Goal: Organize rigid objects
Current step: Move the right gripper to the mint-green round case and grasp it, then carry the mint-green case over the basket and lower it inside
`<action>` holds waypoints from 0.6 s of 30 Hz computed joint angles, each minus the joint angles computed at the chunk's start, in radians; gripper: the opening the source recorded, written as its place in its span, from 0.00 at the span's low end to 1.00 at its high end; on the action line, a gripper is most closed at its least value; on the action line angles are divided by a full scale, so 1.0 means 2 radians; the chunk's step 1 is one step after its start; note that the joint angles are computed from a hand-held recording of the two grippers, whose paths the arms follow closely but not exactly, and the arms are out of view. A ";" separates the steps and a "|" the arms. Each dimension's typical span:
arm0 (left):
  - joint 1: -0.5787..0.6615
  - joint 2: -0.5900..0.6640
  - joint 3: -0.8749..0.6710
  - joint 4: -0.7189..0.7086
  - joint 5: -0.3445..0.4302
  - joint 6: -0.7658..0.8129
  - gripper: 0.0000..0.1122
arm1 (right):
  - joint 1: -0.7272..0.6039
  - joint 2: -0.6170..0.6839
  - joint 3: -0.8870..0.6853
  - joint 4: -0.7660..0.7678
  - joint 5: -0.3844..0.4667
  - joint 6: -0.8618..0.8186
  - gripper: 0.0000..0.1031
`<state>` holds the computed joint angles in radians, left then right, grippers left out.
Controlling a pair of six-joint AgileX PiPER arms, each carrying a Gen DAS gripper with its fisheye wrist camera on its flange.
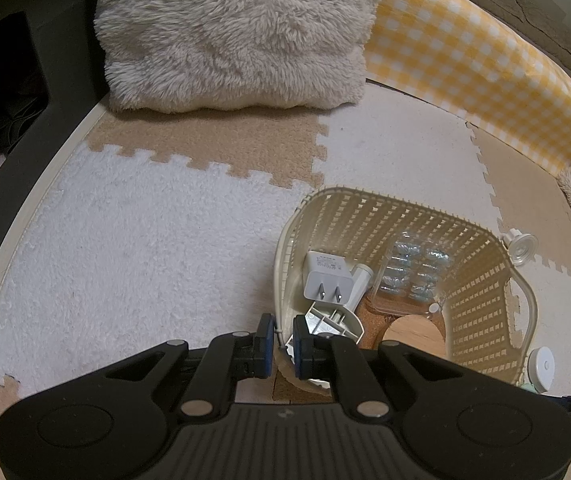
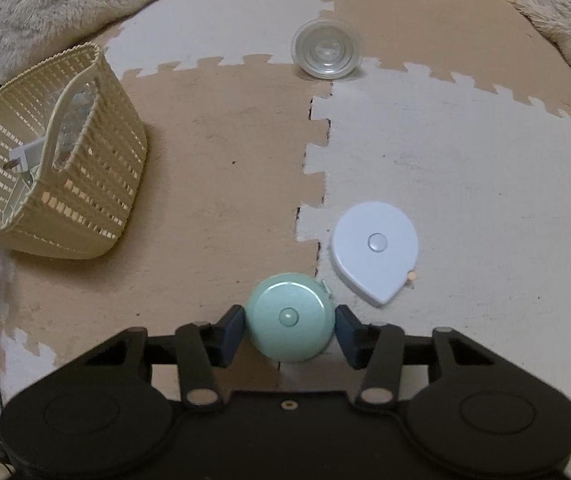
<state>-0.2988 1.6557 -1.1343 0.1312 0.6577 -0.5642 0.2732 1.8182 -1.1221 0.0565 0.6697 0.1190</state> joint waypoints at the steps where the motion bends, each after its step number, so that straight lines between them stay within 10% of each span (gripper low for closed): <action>1: 0.000 0.000 0.000 0.000 0.000 0.000 0.08 | -0.001 0.000 -0.001 0.005 0.000 -0.003 0.49; 18: 0.000 -0.001 0.001 0.002 0.001 0.000 0.08 | 0.013 -0.101 0.012 0.070 -0.110 -0.059 0.49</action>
